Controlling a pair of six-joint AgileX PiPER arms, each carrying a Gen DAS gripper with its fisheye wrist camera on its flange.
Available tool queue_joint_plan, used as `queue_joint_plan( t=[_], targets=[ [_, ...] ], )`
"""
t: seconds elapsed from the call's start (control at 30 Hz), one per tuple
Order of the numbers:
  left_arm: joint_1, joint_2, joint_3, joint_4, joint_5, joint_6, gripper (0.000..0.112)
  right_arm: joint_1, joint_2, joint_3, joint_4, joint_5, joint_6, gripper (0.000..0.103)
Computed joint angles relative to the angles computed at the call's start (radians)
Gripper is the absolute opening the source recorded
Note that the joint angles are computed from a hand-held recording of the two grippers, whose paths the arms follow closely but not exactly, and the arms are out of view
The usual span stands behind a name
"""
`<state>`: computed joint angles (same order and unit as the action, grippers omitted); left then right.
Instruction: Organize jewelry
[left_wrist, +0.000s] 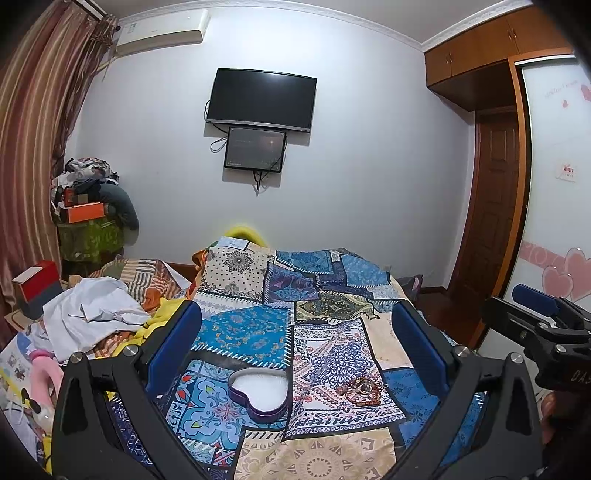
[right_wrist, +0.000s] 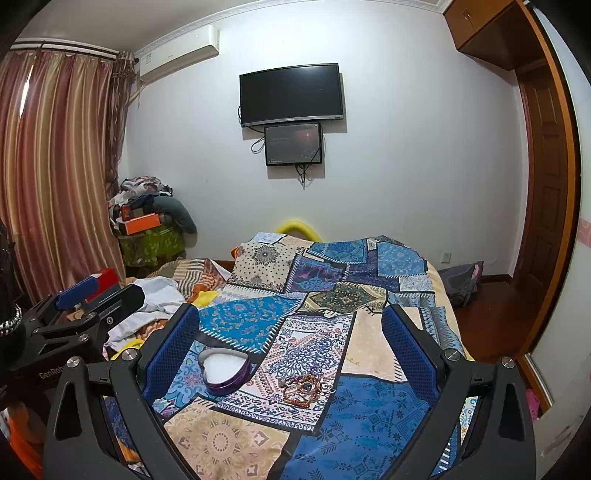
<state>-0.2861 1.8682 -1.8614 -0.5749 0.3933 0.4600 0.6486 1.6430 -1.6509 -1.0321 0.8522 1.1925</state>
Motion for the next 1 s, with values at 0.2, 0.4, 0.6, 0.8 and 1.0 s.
queue_joint_plan(
  t=[0.2, 0.4, 0.6, 0.8, 1.0],
  targets=[
    [0.000, -0.007, 0.011, -0.015, -0.007, 0.018, 0.103, -0.001, 0.000, -0.002, 0.003, 0.001, -0.004, 0.098],
    [-0.002, -0.010, 0.017, -0.020, -0.012, 0.022, 0.103, 0.000, -0.002, -0.003, 0.003, 0.003, -0.006, 0.098],
    [-0.002, -0.014, 0.019, -0.021, -0.013, 0.024, 0.103, 0.001, -0.003, -0.002, 0.001, 0.003, -0.005, 0.098],
    [-0.002, -0.016, 0.021, -0.021, -0.013, 0.024, 0.103, 0.001, -0.006, -0.001, -0.001, 0.004, -0.005, 0.098],
    [-0.002, -0.017, 0.022, -0.022, -0.013, 0.027, 0.103, 0.001, -0.006, 0.001, -0.003, 0.004, -0.002, 0.098]
  ],
)
